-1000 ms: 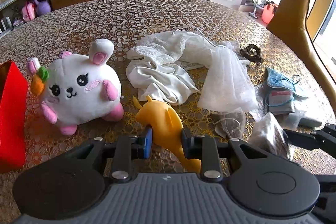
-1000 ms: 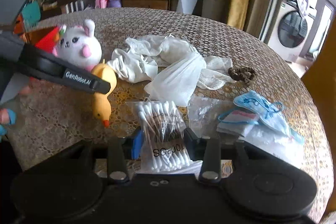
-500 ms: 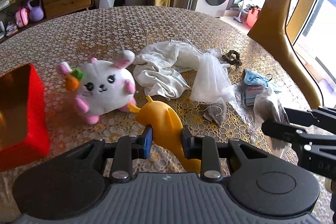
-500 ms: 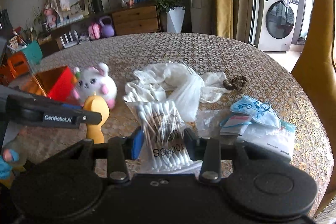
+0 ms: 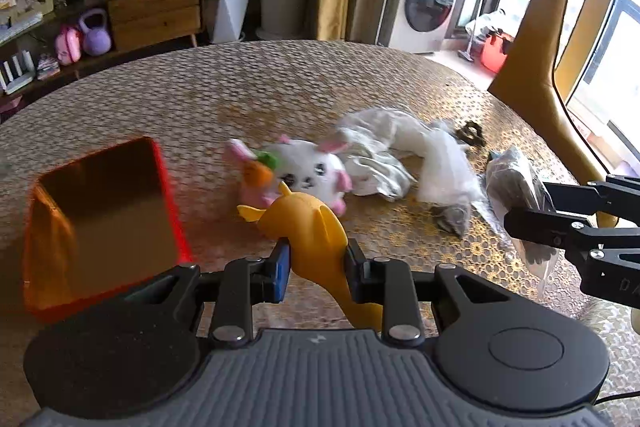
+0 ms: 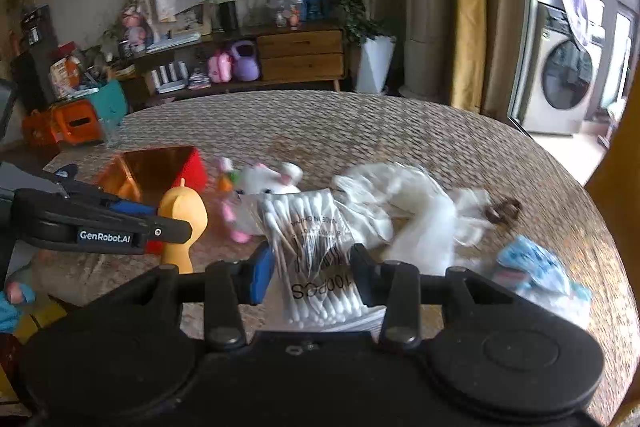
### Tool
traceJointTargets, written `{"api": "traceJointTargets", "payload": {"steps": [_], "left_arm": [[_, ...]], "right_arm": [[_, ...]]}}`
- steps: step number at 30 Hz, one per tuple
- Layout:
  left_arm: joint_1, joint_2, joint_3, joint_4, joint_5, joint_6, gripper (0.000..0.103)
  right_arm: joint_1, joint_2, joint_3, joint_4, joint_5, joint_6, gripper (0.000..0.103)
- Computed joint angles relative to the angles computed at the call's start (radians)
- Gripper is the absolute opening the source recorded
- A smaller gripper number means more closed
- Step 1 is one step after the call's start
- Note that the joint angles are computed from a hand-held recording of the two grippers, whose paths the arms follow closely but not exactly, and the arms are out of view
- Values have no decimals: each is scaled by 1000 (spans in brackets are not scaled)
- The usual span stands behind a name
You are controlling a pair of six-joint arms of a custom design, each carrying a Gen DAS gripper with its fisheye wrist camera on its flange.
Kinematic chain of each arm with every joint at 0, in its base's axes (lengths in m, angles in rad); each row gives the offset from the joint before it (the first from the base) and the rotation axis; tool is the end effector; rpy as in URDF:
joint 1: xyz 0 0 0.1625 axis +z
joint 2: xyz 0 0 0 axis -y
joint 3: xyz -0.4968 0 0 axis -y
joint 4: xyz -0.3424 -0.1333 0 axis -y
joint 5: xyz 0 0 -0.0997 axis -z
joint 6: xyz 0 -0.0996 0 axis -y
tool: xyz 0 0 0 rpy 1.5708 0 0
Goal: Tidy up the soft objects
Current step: 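Carry the duck and swab bag over the tin box with both grippers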
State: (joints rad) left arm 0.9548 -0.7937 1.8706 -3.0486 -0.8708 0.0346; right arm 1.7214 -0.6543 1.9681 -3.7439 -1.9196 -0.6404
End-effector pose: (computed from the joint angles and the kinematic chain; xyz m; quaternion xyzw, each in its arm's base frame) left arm -0.2041 -0.6301 0.1840 0.2295 0.8941 -0.2755 0.2683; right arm 0.1907 -0.5953 0.1481 0.2782 -0.8541 0.3597 0.2525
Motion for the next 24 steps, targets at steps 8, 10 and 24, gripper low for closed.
{"api": "traceJointTargets", "payload": {"steps": [8, 10, 24], "left_arm": [[32, -76, 10, 22, -3, 31, 28], [41, -90, 9, 22, 1, 42, 28], [148, -153, -73, 107, 53, 118, 28]], "right_arm": [[72, 54, -72, 85, -2, -17, 40], [85, 68, -95, 104, -7, -17, 40], [160, 211, -334, 310, -27, 20, 40]]}}
